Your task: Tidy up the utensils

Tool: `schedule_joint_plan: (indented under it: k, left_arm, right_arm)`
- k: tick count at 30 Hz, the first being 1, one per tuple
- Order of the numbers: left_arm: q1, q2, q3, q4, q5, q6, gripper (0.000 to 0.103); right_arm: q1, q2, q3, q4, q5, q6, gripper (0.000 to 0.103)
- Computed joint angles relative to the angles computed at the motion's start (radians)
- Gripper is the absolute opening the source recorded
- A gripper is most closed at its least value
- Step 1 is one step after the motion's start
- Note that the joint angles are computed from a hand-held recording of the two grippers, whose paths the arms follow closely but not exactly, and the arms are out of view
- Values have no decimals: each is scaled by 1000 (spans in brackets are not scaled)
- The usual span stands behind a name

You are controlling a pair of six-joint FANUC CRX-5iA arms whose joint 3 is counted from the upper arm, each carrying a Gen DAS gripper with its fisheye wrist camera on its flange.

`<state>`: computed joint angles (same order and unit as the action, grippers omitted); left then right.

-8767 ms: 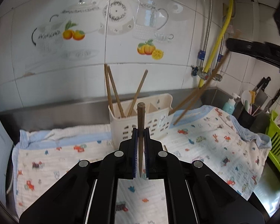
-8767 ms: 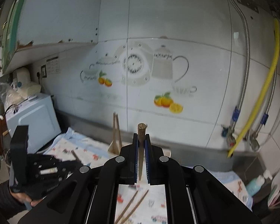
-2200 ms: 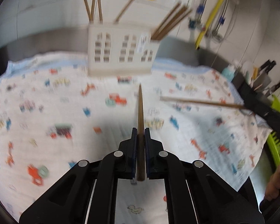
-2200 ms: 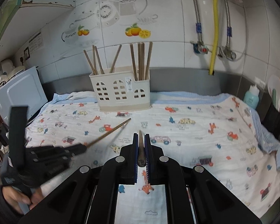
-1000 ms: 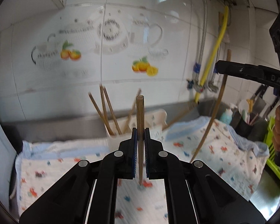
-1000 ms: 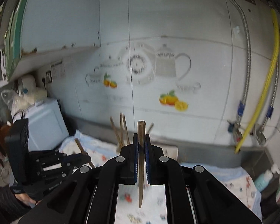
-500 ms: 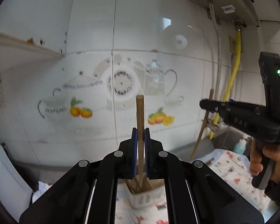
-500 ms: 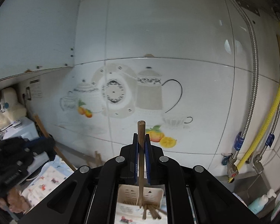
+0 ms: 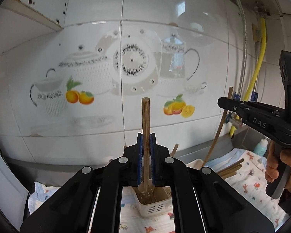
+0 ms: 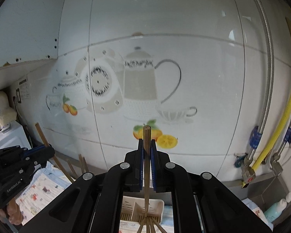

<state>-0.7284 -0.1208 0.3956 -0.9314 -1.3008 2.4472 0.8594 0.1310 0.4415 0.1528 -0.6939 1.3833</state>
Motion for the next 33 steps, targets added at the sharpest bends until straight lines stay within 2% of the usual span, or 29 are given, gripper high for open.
schedule_joint_plan:
  k: [14, 21, 26, 27, 31, 33]
  left_arm:
    - [85, -30, -66, 132, 58, 5, 6]
    - [55, -39, -60, 106, 43, 16, 8]
    - [20, -39, -39, 77, 10, 22, 10]
    - [10, -41, -36, 71, 3, 25, 11]
    - [-38, -43, -25, 27, -40, 50, 35]
    - [-72, -49, -25, 0, -61, 68, 37]
  right_arm:
    - [-6, 7, -5, -1, -59, 13, 7]
    - [-3, -11, -31, 31, -58, -9, 7]
    - [-4, -34, -46, 43, -55, -22, 13]
    - [-4, -39, -48, 41, -57, -21, 13]
    - [0, -73, -78, 46, -50, -27, 18]
    - [5, -96, -99, 52, -48, -33, 20]
